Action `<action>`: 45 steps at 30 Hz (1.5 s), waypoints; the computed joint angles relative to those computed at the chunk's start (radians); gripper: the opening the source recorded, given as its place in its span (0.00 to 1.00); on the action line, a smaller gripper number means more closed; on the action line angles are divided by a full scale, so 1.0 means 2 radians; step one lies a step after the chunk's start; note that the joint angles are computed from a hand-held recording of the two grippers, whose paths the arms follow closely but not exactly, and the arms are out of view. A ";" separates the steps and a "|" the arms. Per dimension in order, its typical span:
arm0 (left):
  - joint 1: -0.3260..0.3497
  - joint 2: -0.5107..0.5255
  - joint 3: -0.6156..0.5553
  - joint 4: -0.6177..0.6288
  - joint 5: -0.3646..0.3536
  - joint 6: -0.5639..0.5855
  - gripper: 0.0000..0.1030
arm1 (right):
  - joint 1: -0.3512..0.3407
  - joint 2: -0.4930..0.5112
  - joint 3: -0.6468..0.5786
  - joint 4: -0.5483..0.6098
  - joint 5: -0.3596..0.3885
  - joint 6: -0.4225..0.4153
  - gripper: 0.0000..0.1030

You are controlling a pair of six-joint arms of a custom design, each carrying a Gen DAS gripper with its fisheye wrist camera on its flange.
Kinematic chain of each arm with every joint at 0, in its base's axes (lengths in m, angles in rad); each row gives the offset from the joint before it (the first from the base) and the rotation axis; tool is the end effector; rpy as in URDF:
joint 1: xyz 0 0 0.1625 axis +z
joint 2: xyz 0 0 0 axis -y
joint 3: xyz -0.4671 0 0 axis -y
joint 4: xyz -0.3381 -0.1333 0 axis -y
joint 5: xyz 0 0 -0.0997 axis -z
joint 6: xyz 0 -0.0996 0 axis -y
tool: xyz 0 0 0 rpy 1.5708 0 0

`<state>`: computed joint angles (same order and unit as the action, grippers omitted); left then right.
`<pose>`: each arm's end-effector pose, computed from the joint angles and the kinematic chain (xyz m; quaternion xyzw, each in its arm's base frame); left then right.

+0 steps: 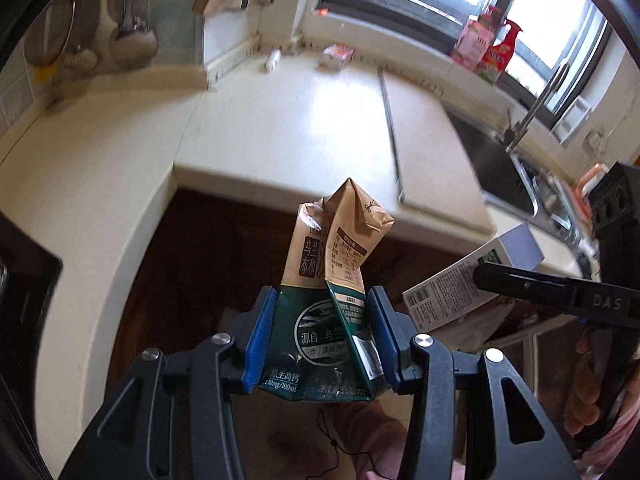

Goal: Collect trash
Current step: 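Carry carton and box down over the black bin with both tools, then open both tools to drop carton and box into the bin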

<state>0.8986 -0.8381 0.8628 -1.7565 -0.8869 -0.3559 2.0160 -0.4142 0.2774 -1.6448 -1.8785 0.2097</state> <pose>-0.3205 -0.7178 0.4412 0.1213 0.9316 -0.2303 0.2538 0.4720 -0.7497 0.3246 0.0994 -0.9778 0.1475 0.1109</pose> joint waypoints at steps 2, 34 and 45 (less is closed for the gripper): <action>0.008 -0.013 0.042 -0.008 -0.007 -0.015 0.44 | -0.002 -0.021 0.069 -0.026 -0.009 0.003 0.34; 0.155 0.037 0.212 -0.110 -0.023 -0.074 0.67 | -0.106 0.057 0.230 -0.097 -0.060 -0.009 0.61; 0.141 0.015 0.217 -0.082 -0.021 -0.111 0.67 | -0.090 0.045 0.227 -0.054 -0.062 -0.013 0.61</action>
<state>1.1799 -0.8071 1.2969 -1.9209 -0.9282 -0.5774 1.8358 -0.3238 0.7307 -1.7527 -2.0035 0.1834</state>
